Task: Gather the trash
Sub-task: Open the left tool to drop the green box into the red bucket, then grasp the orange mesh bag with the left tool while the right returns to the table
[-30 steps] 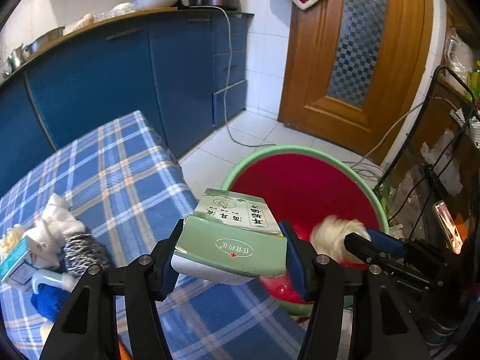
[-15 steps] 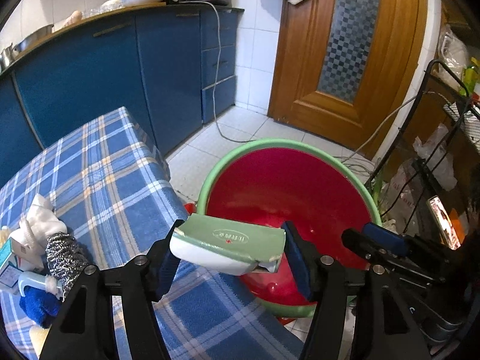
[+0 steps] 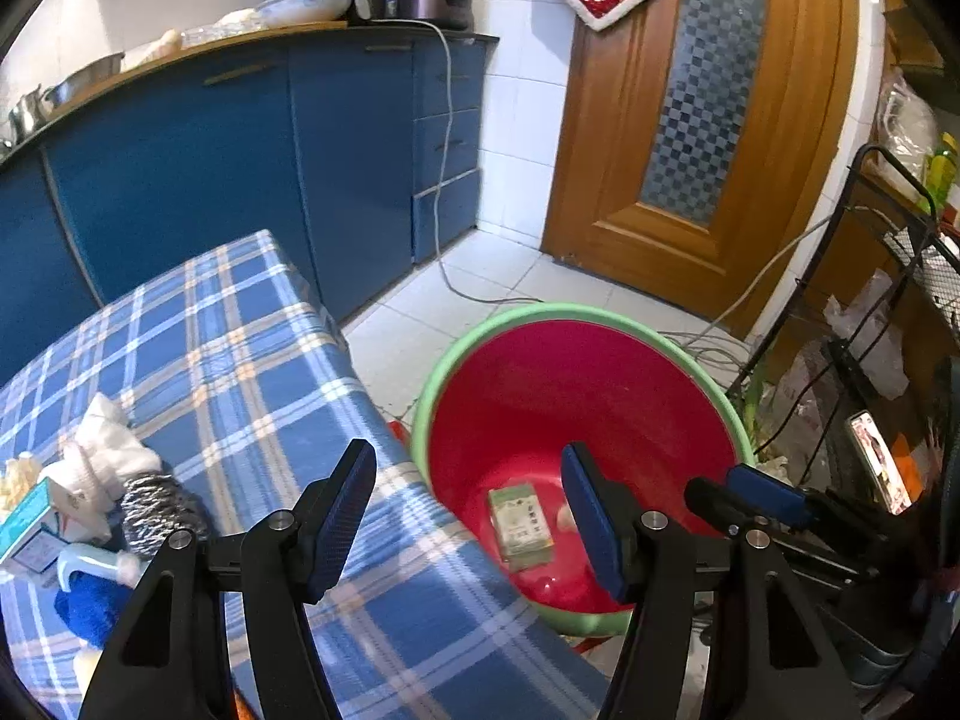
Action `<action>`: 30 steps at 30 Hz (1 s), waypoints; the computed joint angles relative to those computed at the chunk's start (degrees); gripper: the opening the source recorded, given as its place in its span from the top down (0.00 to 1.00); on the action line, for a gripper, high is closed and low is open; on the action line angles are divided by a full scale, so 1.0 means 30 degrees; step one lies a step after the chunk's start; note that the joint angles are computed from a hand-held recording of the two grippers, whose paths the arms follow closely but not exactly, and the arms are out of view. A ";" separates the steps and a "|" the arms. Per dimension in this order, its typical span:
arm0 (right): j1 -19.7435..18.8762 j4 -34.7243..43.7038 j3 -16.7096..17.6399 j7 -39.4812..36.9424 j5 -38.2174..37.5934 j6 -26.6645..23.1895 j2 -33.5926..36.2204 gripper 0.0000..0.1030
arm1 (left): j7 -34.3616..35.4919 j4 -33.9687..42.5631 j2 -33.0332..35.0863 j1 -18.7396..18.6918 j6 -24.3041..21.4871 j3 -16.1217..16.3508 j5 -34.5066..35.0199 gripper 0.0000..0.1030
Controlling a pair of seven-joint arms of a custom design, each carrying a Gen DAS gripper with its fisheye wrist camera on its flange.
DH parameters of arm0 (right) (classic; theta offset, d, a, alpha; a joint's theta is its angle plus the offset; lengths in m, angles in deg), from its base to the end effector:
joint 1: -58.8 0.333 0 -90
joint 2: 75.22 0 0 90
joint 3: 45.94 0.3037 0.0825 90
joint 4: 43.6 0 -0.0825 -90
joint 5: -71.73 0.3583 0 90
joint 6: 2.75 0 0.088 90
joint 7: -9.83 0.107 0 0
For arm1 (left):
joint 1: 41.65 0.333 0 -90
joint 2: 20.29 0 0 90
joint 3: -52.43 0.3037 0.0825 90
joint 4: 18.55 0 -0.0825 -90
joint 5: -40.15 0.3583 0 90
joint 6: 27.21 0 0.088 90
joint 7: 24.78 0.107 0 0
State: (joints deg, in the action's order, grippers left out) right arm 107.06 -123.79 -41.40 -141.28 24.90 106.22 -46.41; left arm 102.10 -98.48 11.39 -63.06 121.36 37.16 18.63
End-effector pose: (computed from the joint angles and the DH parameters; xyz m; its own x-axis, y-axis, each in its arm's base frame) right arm 0.4611 0.5024 0.4341 -0.6929 -0.6784 -0.2441 -0.4242 0.6573 -0.6229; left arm 0.6125 -0.3892 0.4683 -0.8220 -0.5653 0.0689 -0.4491 0.5691 -0.6888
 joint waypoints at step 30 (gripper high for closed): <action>0.1450 0.5425 -0.1179 -0.2625 0.0305 -0.0064 0.3227 0.46 | -0.2463 -0.5264 -0.3648 0.1970 0.2227 0.1843 0.1506 0.36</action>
